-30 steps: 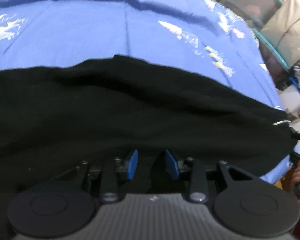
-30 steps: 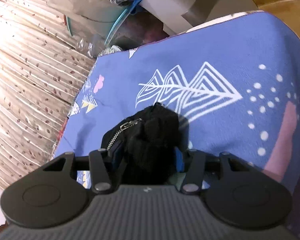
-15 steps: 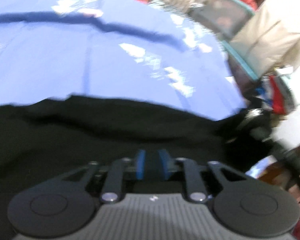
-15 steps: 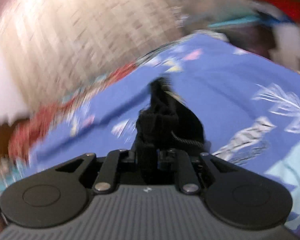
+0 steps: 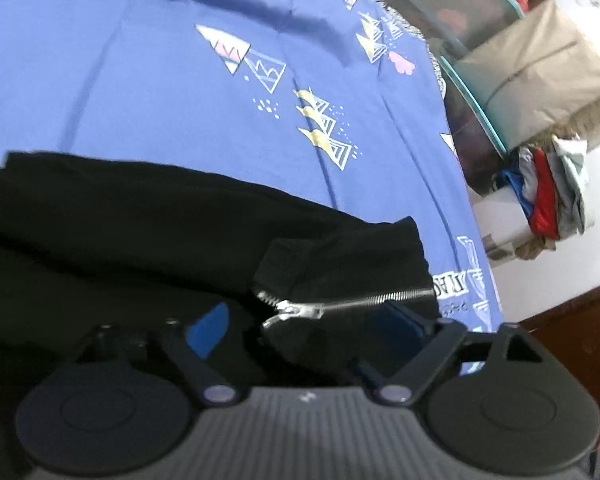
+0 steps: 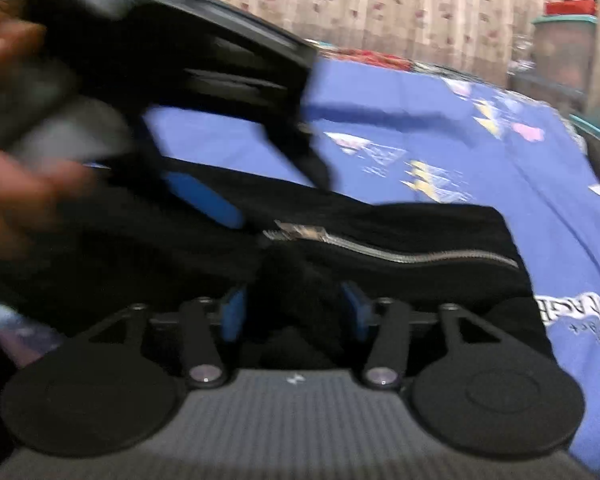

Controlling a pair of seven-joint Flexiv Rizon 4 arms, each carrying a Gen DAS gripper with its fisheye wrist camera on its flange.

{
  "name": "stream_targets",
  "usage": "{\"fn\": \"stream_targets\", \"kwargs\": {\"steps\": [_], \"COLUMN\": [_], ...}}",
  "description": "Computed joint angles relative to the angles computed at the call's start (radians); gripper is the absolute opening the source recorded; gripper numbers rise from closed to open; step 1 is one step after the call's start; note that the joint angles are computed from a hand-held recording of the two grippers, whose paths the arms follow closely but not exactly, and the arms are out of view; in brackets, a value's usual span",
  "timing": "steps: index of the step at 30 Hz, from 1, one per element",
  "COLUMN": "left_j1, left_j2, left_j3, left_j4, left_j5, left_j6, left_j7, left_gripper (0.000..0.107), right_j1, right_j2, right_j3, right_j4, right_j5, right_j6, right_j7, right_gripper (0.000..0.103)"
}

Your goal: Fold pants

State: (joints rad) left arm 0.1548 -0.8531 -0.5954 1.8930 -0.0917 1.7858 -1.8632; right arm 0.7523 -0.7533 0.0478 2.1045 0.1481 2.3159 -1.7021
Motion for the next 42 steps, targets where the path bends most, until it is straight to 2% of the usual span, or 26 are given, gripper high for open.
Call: {"fn": "stream_targets", "kwargs": {"steps": [3, 4, 7, 9, 10, 11, 12, 13, 16, 17, 18, 19, 20, 21, 23, 24, 26, 27, 29, 32, 34, 36, 38, 40, 42], "left_j1": [-0.012, -0.020, -0.063, -0.079, -0.073, -0.071, -0.087, -0.097, -0.132, -0.143, -0.136, -0.136, -0.161, -0.208, -0.233, -0.210, -0.180, -0.188, -0.215, -0.192, -0.131, -0.038, 0.049, 0.130, 0.169], "left_j2": [-0.022, -0.028, -0.031, -0.043, -0.055, -0.062, -0.058, -0.052, -0.002, 0.019, 0.035, 0.056, 0.078, 0.105, 0.125, 0.123, 0.102, 0.093, 0.089, 0.111, 0.124, 0.134, 0.155, 0.195, 0.240], "left_j3": [0.005, 0.009, 0.042, 0.047, 0.034, 0.028, 0.044, 0.055, 0.111, 0.133, 0.136, 0.152, 0.195, 0.262, 0.305, 0.285, 0.249, 0.253, 0.279, 0.260, 0.209, 0.136, 0.087, 0.068, 0.092], "left_j4": [-0.030, -0.043, -0.075, -0.090, -0.096, -0.095, -0.090, -0.083, -0.036, -0.014, 0.014, 0.050, 0.073, 0.093, 0.096, 0.088, 0.071, 0.070, 0.074, 0.089, 0.131, 0.197, 0.275, 0.377, 0.472], "left_j5": [-0.011, -0.010, -0.030, -0.040, -0.042, -0.044, -0.049, -0.047, -0.037, -0.034, -0.020, -0.006, -0.007, -0.034, -0.071, -0.073, -0.082, -0.087, -0.074, -0.064, -0.047, 0.011, 0.091, 0.177, 0.236], "left_j6": [-0.017, -0.027, -0.061, -0.072, -0.081, -0.076, -0.053, -0.031, 0.038, 0.065, 0.110, 0.168, 0.206, 0.222, 0.151, 0.085, -0.007, -0.007, 0.031, 0.013, 0.056, 0.135, 0.218, 0.316, 0.429], "left_j7": [0.000, 0.009, 0.033, 0.053, 0.069, 0.078, 0.078, 0.079, 0.062, 0.049, 0.033, 0.010, -0.011, -0.029, -0.058, -0.066, -0.074, -0.078, -0.070, -0.060, -0.076, -0.106, -0.151, -0.205, -0.262], "left_gripper": [0.085, 0.078, 0.075, 0.055, 0.035, 0.029, 0.027, 0.025, 0.023, 0.023, 0.023, 0.022, 0.022, 0.023, 0.026, 0.027, 0.048, 0.049, 0.053, 0.060, 0.060, 0.060, 0.060, 0.060, 0.060], "right_j1": [-0.084, -0.115, -0.147, -0.185, -0.221, -0.257, -0.301, -0.368, -0.553, -0.571, -0.560, -0.567, -0.593, -0.622, -0.597, -0.573, -0.518, -0.515, -0.538, -0.436, -0.382, -0.356, -0.326, -0.323, -0.329], "right_j2": [0.022, 0.028, 0.041, 0.044, 0.045, 0.047, 0.043, 0.032, -0.008, -0.007, 0.003, 0.010, 0.016, 0.017, 0.027, 0.028, 0.038, 0.037, 0.030, 0.085, 0.092, 0.097, 0.093, 0.082, 0.078], "right_j3": [0.055, 0.072, 0.064, 0.058, 0.066, 0.072, 0.083, 0.126, 0.199, 0.213, 0.220, 0.225, 0.262, 0.267, 0.247, 0.224, 0.179, 0.176, 0.186, 0.110, 0.078, 0.070, 0.064, 0.074, 0.092], "right_j4": [0.044, 0.058, 0.059, 0.042, 0.033, 0.023, 0.009, -0.008, 0.007, 0.011, 0.017, 0.038, 0.087, 0.103, 0.103, 0.099, 0.092, 0.086, 0.096, 0.144, 0.152, 0.158, 0.132, 0.125, 0.115], "right_j5": [-0.089, -0.103, -0.028, 0.029, 0.039, 0.047, 0.032, -0.001, -0.315, -0.340, -0.312, -0.348, -0.376, -0.470, -0.507, -0.500, -0.446, -0.429, -0.434, -0.312, -0.228, -0.177, -0.149, -0.174, -0.226], "right_j6": [0.048, 0.075, 0.117, 0.112, 0.095, 0.060, 0.020, -0.015, -0.065, -0.065, -0.053, -0.011, 0.063, 0.095, 0.085, 0.064, -0.025, -0.054, -0.035, -0.019, 0.037, 0.111, 0.140, 0.173, 0.169], "right_j7": [0.023, 0.045, 0.115, 0.197, 0.259, 0.329, 0.403, 0.449, 0.712, 0.719, 0.674, 0.670, 0.663, 0.702, 0.707, 0.710, 0.756, 0.796, 0.867, 0.803, 0.757, 0.717, 0.680, 0.647, 0.637], "right_gripper": [0.062, 0.062, 0.062, 0.062, 0.062, 0.063, 0.063, 0.063, 0.028, 0.026, 0.024, 0.023, 0.023, 0.023, 0.023, 0.023, 0.023, 0.023, 0.024, 0.033, 0.034, 0.034, 0.034, 0.034, 0.034]}}
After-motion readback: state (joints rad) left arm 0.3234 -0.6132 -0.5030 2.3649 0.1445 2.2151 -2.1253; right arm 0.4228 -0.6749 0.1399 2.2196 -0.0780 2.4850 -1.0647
